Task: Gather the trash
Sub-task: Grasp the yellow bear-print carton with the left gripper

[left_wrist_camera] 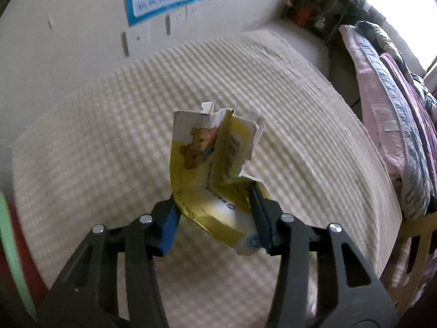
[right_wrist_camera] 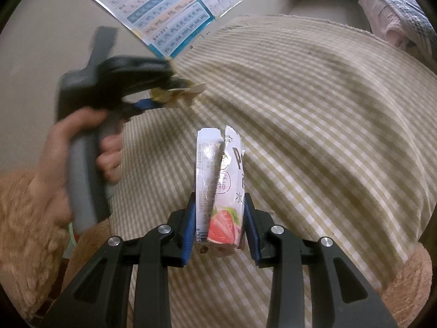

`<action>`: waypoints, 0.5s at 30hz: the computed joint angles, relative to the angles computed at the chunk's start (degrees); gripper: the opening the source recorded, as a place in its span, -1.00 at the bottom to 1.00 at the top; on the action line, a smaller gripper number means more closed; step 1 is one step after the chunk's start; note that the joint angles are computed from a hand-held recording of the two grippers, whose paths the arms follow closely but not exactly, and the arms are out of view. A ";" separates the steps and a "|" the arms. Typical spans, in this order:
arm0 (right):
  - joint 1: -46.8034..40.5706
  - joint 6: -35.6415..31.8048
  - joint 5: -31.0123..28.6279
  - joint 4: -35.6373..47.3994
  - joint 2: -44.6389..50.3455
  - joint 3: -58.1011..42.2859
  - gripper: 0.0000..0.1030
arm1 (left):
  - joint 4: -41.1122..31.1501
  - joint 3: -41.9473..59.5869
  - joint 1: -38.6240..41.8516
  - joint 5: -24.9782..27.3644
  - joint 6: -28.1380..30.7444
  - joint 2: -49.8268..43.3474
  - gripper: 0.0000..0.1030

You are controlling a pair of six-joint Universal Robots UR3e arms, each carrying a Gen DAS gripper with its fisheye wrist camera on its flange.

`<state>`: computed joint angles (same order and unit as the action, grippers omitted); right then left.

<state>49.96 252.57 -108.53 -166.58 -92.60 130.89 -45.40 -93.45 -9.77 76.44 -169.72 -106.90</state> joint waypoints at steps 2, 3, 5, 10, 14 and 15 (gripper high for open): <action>-0.09 -0.56 0.07 0.55 0.57 -0.83 -0.37 | 1.94 -4.84 1.59 -0.45 2.05 4.93 -0.10; -0.05 -0.74 -0.01 1.01 0.78 -1.32 -0.37 | 2.77 -6.82 2.30 -0.45 2.89 6.95 -0.10; -0.74 -1.40 0.46 0.43 1.85 -1.60 -0.37 | 2.81 -11.61 4.77 -1.41 5.22 12.41 -0.10; -0.82 -1.89 0.37 2.37 2.34 -2.82 -0.37 | 1.71 -19.61 10.39 -3.22 11.86 23.92 -0.10; -0.28 -2.34 -0.41 5.23 3.50 -5.37 -0.37 | -3.18 -22.45 15.28 -6.52 16.59 32.25 -0.10; -0.15 -2.52 -0.66 5.92 3.74 -5.98 -0.37 | -4.52 -22.71 16.26 -7.34 17.63 33.78 -0.10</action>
<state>49.81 250.05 -109.20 -160.66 -88.85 124.91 -49.92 -116.16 6.49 69.10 -152.09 -73.12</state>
